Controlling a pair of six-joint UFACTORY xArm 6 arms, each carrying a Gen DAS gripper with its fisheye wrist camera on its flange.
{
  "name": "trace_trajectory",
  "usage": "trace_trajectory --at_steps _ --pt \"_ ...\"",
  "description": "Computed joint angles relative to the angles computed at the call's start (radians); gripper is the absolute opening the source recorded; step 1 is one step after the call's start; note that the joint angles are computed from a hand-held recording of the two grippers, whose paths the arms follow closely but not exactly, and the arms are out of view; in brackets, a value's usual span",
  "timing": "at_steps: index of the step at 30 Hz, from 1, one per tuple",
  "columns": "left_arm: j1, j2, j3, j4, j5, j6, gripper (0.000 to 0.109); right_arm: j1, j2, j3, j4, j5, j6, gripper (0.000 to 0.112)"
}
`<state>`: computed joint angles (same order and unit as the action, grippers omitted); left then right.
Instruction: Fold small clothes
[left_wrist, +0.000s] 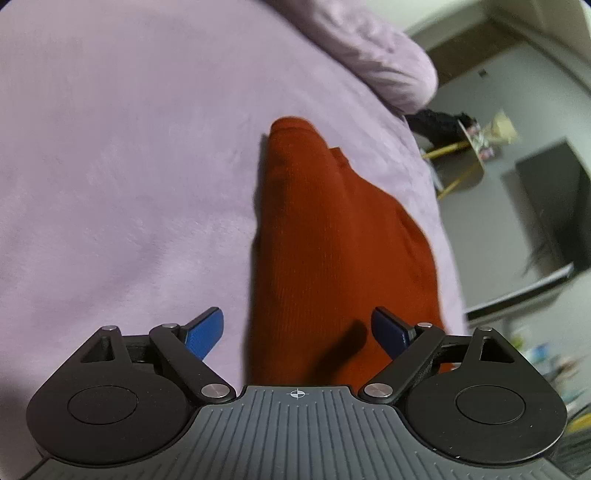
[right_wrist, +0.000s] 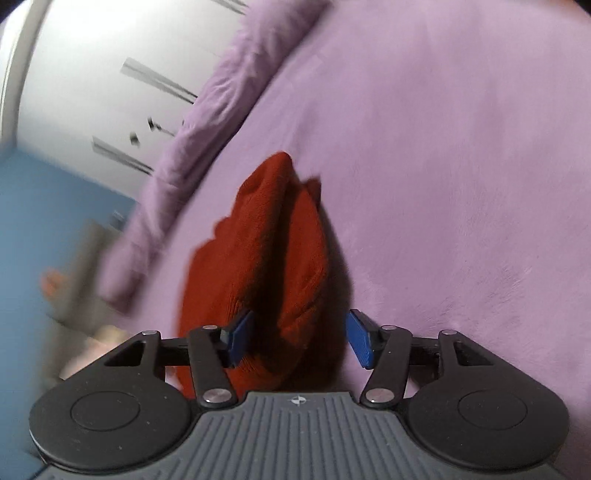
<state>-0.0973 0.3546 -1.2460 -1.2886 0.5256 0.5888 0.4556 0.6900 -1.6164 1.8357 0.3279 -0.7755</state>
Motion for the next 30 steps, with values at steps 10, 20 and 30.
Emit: trace_trajectory --at_steps 10,20,30 --pt "-0.014 0.220 -0.268 0.100 0.081 -0.093 0.084 -0.083 0.261 -0.328 -0.066 0.248 0.315 0.053" --pt "0.012 0.178 -0.231 0.019 0.107 -0.061 0.050 -0.017 0.339 -0.484 -0.236 0.114 0.420 0.031" --pt "0.100 -0.053 -0.023 0.107 0.129 -0.002 0.049 0.035 0.294 -0.473 -0.134 0.172 0.353 0.031"
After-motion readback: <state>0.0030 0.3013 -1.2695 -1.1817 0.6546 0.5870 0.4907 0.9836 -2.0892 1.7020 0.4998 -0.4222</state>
